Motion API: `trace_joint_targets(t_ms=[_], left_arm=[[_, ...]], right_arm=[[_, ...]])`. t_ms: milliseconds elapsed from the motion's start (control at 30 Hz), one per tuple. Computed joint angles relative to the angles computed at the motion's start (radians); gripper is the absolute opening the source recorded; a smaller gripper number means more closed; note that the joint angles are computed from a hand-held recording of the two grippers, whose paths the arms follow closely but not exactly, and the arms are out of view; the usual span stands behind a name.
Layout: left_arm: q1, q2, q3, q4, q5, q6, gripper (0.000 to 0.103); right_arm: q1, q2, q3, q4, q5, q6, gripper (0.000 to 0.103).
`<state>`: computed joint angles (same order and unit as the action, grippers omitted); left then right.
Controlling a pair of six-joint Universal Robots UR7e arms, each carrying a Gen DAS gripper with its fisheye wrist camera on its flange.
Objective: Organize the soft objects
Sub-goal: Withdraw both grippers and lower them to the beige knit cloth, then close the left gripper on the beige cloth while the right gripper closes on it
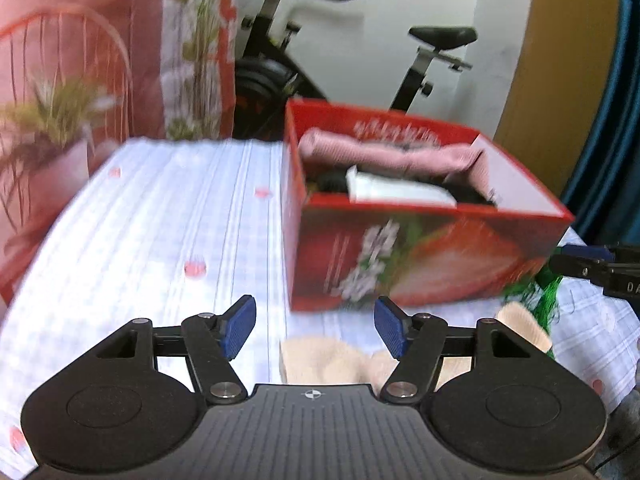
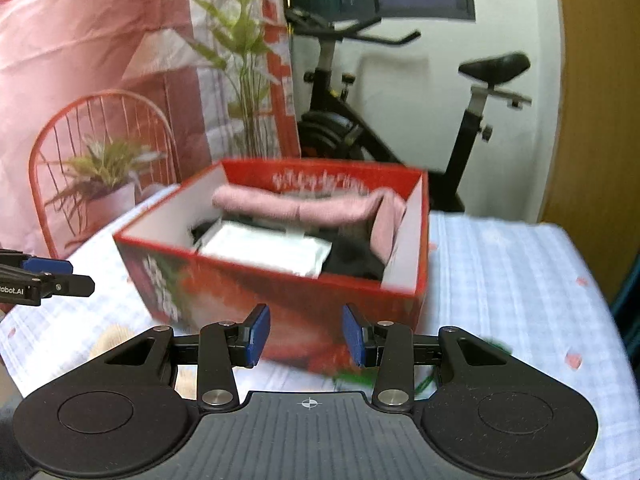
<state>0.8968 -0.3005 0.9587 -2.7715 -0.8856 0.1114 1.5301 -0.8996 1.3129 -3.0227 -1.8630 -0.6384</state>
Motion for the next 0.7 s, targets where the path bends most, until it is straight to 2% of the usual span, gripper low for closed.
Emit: trace_joint_targets(t_ms=[200,333,500,533,600,667,700], left_arm=[[0.023,0.004,0.037,0.009,-0.018,-0.053,0.068],[0.032,0.018,0.032,0.014,-0.009,-0.064,0.068],[0.047,0.009,0.053,0.034,-0.077,-0.115,0.068],[0.047,0.007,0.060,0.025,-0.089,-0.110,0.066],[0.044,0.011,0.064,0.010,-0.087,-0.094,0.055],[0.041,0.013,0.069,0.001,-0.097,-0.075,0.037],[0.038,0.014,0.070,-0.001,-0.093,-0.066,0.035]], right_arm=[[-0.029,0.009,0.064,-0.013,-0.021,0.054,0.037],[-0.042,0.029,0.089,-0.056,-0.069,0.037,0.038],[-0.057,0.029,0.099,-0.055,-0.073,0.051,0.041],[-0.058,0.029,0.098,-0.051,-0.071,0.054,0.041],[-0.060,0.027,0.099,-0.046,-0.064,0.054,0.041],[-0.059,0.029,0.094,-0.038,-0.055,0.049,0.039],[-0.058,0.030,0.093,-0.034,-0.049,0.046,0.037]])
